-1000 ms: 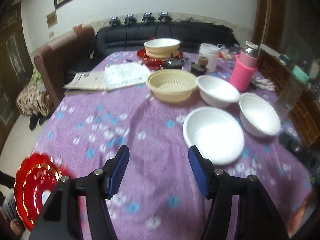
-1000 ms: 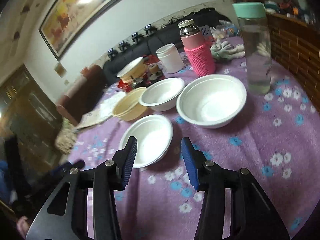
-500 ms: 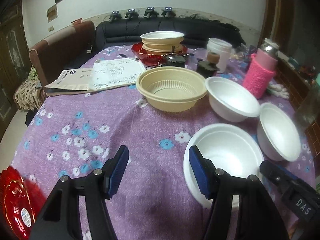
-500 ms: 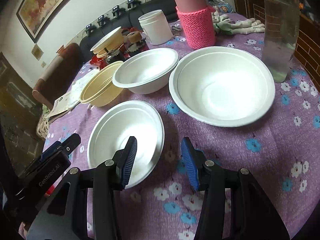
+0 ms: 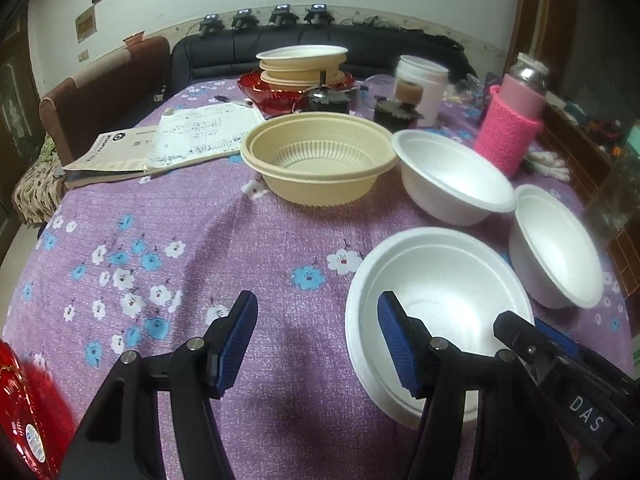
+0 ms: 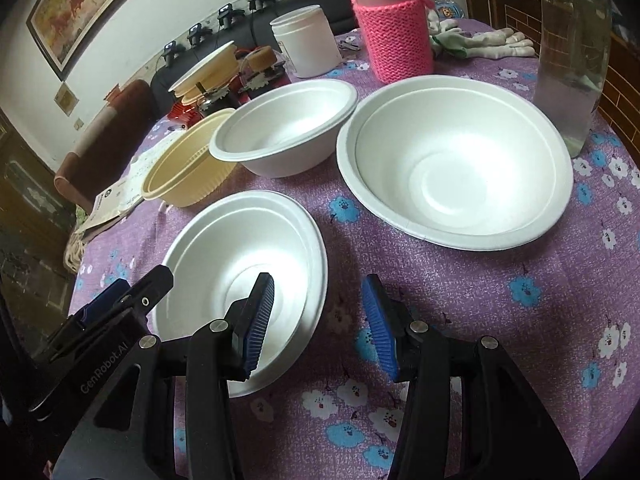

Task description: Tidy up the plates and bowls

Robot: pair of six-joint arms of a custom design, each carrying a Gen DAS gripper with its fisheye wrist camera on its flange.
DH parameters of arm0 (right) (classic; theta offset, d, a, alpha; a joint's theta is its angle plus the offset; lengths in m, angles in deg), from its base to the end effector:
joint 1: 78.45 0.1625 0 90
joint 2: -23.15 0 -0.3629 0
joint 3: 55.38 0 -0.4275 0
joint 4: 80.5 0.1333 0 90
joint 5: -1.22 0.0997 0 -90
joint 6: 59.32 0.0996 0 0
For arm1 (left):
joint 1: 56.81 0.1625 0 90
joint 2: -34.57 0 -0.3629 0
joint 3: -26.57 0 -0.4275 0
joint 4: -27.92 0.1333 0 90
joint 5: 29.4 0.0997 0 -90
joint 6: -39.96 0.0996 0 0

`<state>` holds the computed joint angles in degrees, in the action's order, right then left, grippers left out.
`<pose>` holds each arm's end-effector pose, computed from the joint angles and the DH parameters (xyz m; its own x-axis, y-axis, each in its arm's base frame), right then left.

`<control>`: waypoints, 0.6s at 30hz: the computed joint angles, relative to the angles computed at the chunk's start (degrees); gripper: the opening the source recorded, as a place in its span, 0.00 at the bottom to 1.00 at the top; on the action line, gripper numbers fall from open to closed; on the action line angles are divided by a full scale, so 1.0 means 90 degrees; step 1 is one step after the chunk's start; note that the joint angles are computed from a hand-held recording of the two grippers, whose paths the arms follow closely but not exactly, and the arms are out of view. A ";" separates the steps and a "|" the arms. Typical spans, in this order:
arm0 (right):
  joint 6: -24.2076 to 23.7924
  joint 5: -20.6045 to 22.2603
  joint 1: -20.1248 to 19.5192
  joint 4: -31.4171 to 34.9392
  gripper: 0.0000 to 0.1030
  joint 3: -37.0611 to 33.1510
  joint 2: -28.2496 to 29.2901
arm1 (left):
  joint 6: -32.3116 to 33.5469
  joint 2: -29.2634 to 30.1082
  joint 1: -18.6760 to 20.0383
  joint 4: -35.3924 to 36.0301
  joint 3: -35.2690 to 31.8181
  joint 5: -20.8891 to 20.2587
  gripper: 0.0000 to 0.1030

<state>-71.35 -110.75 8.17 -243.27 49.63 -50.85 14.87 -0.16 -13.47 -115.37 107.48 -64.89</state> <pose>0.0604 -0.6069 0.2886 -0.9002 0.1415 0.4118 -0.1469 0.7915 -0.5932 -0.3622 -0.6366 0.0158 -0.7333 0.0310 -0.6792 0.4536 0.7665 -0.4547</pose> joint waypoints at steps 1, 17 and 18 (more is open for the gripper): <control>0.0017 0.0014 -0.0015 -0.0019 0.45 0.0005 0.0007 | 0.0012 0.0013 0.0007 -0.0003 -0.0004 -0.0006 0.61; 0.0025 0.0152 -0.0111 -0.0167 0.45 0.0009 0.0148 | 0.0017 0.0198 0.0157 0.0316 -0.0177 -0.0162 0.61; 0.0015 0.0154 -0.0112 -0.0177 0.45 0.0007 0.0155 | 0.0017 0.0199 0.0161 0.0315 -0.0175 -0.0163 0.61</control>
